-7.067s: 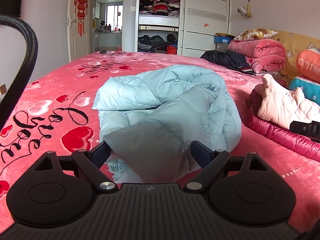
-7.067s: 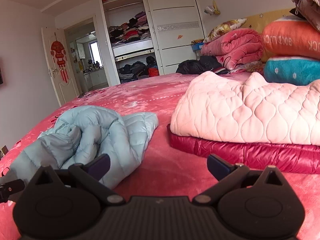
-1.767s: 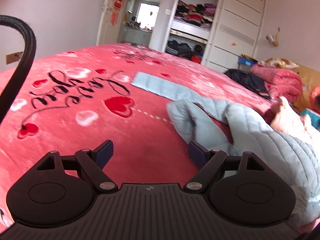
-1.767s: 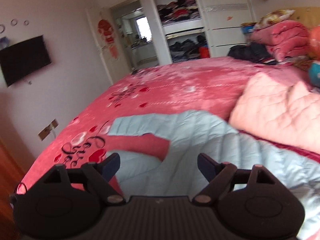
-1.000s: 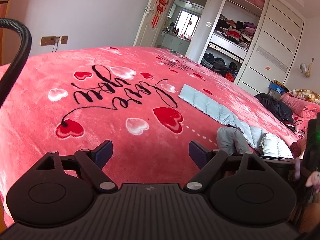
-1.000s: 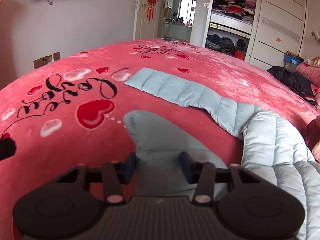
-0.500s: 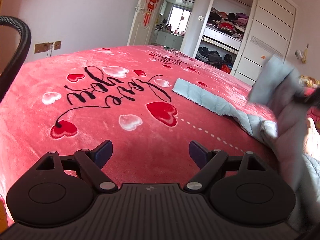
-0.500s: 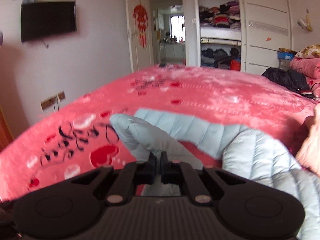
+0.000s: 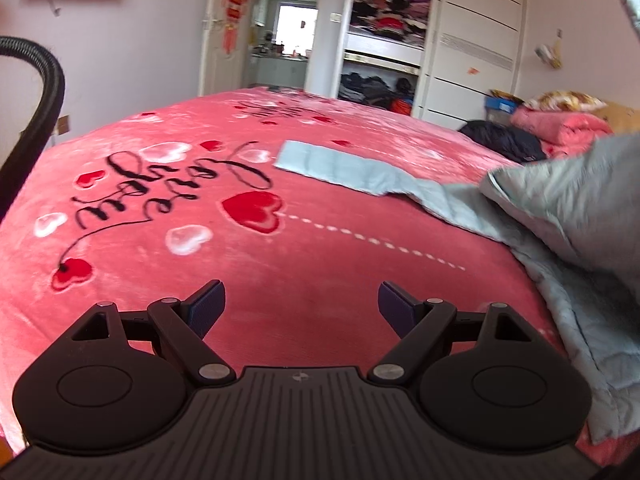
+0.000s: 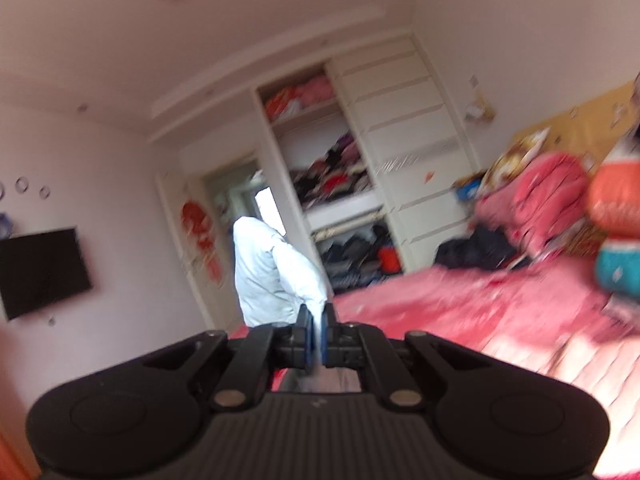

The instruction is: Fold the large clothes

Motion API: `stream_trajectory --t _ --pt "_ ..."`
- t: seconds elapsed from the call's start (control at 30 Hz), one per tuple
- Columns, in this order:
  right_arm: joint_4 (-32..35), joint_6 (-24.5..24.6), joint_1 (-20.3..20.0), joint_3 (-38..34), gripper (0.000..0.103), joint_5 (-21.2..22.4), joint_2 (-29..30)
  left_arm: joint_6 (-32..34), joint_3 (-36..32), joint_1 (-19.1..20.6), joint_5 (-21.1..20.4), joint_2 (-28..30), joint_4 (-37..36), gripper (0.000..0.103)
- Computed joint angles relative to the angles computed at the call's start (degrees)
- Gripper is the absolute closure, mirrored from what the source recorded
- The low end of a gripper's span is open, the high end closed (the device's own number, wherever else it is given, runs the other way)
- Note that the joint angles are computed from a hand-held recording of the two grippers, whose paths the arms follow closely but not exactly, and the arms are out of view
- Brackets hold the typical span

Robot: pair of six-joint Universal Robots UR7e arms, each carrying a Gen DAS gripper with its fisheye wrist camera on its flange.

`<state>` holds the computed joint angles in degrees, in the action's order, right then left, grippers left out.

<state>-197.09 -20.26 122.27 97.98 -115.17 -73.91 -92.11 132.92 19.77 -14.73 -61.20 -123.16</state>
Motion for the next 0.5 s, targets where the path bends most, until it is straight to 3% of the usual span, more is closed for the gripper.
stream_trajectory --t 0.23,0.5 --pt "-9.4 -11.4 -1.7 -5.6 0.102 -6.8 -1.9 20.6 -0.4 0.3 -1.4 5.9 -21.6 0.000" --pt "-23.0 -24.7 -7.9 -9.5 0.102 -11.7 -2.8 43.0 -4.4 3.2 -4.2 13.4 -44.0 0.000"
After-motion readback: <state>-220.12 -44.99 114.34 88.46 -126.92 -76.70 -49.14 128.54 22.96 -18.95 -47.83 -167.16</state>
